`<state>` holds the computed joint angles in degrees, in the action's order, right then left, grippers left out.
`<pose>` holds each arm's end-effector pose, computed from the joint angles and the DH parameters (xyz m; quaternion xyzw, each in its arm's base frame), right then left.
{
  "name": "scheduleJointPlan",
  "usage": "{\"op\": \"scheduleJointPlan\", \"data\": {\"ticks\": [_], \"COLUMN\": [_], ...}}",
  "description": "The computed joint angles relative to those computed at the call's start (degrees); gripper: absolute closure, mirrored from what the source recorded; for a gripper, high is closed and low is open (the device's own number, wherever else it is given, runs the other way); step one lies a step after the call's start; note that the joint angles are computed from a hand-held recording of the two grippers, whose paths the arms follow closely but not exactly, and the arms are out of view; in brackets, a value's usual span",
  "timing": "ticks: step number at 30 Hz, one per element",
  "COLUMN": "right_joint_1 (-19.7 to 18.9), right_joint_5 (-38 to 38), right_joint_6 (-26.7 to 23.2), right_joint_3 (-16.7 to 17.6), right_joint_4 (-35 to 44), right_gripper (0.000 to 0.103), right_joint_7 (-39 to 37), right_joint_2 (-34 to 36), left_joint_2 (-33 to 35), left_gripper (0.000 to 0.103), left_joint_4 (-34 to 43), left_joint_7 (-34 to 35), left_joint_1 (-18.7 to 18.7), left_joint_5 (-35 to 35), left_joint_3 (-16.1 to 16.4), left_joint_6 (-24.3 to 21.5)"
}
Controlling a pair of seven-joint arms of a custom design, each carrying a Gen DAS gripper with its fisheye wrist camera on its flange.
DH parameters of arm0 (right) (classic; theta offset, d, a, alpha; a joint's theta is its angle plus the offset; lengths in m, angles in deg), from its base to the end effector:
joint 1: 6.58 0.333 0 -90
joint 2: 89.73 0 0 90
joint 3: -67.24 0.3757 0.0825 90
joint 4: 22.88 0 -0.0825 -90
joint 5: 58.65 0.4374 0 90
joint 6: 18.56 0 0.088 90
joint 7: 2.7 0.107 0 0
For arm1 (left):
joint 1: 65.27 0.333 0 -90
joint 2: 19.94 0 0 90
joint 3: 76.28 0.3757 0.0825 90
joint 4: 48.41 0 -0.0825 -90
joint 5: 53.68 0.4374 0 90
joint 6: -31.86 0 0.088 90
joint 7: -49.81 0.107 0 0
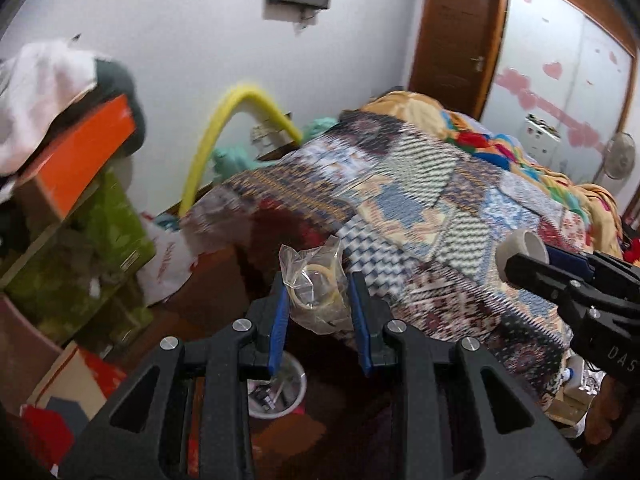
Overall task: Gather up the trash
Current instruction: 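Carry the plastic bag and tape roll with both tools over the white bin, then open both tools to drop the bag and tape roll into the bin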
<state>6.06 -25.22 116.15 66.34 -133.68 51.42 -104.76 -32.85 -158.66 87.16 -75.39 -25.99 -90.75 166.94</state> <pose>0.5486 0.1206 0.7298 -0.7970 0.4409 -0.1252 0.3933 0.5216 -0.2512 0.7101 -0.7258 0.5665 -0.2783 0.2735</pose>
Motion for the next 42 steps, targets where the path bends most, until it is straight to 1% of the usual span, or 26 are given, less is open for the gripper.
{"op": "scheduleJointPlan", "data": {"ticks": [8,9,13,17,20,27,30,34,38,40,42], "right_joint_1": [2.55,2.79,3.79,4.51,5.01,5.64,5.89,5.83,6.10,6.38,6.42], "right_joint_5": [-1.94,-2.36,-2.19,-3.70,-5.16,-7.80,-8.83,-6.92,-7.30,-8.60,-8.89], "right_joint_6": [-3.59,-3.98,-8.25,-8.93,-9.76,-14.41,-16.21,-20.33,-21.33,-22.11,-22.32], "right_joint_3": [2.60,2.88,3.29,4.37,5.01,5.82,6.15,6.22,6.60,6.75,6.79], "right_joint_4": [-0.64,-0.65,0.46,0.72,1.33,4.87,6.92,10.87,14.02,15.94,17.11], "right_gripper": [0.068,0.068,0.068,0.068,0.068,0.068,0.068,0.067,0.067,0.065,0.056], "right_joint_7": [-0.48,-0.30,0.61,1.01,1.66,4.12,5.46,6.45,7.63,8.54,8.89], "right_joint_2": [1.41,1.65,3.23,4.42,5.78,11.32,13.96,17.96,20.70,22.23,23.21], "left_joint_2": [-6.11,-6.61,-7.94,-8.61,-8.17,-5.08,-3.37,-1.39,0.47,1.16,1.85], "left_gripper": [0.074,0.074,0.074,0.074,0.074,0.074,0.074,0.074,0.074,0.074,0.074], "left_joint_4": [-9.14,-9.96,-13.08,-16.07,-17.54,-18.95,-19.18,-18.96,-17.95,-17.52,-16.98], "left_joint_7": [-1.16,-1.07,-1.31,-0.53,0.75,3.24,5.55,7.10,9.19,10.04,10.30], "left_joint_1": [0.95,0.99,1.41,1.45,1.35,1.60,1.55,2.39,2.88,3.22,3.68], "left_joint_5": [-4.65,-5.24,-6.70,-9.66,-12.28,-17.82,-21.50,-23.95,-26.81,-28.18,-28.73], "left_joint_3": [1.77,1.89,2.17,3.37,4.39,5.70,6.78,7.19,7.72,7.90,7.87], "left_joint_6": [-2.01,-2.35,-3.74,-3.63,-3.15,-2.43,-1.89,-1.56,-1.13,-0.42,0.36]}}
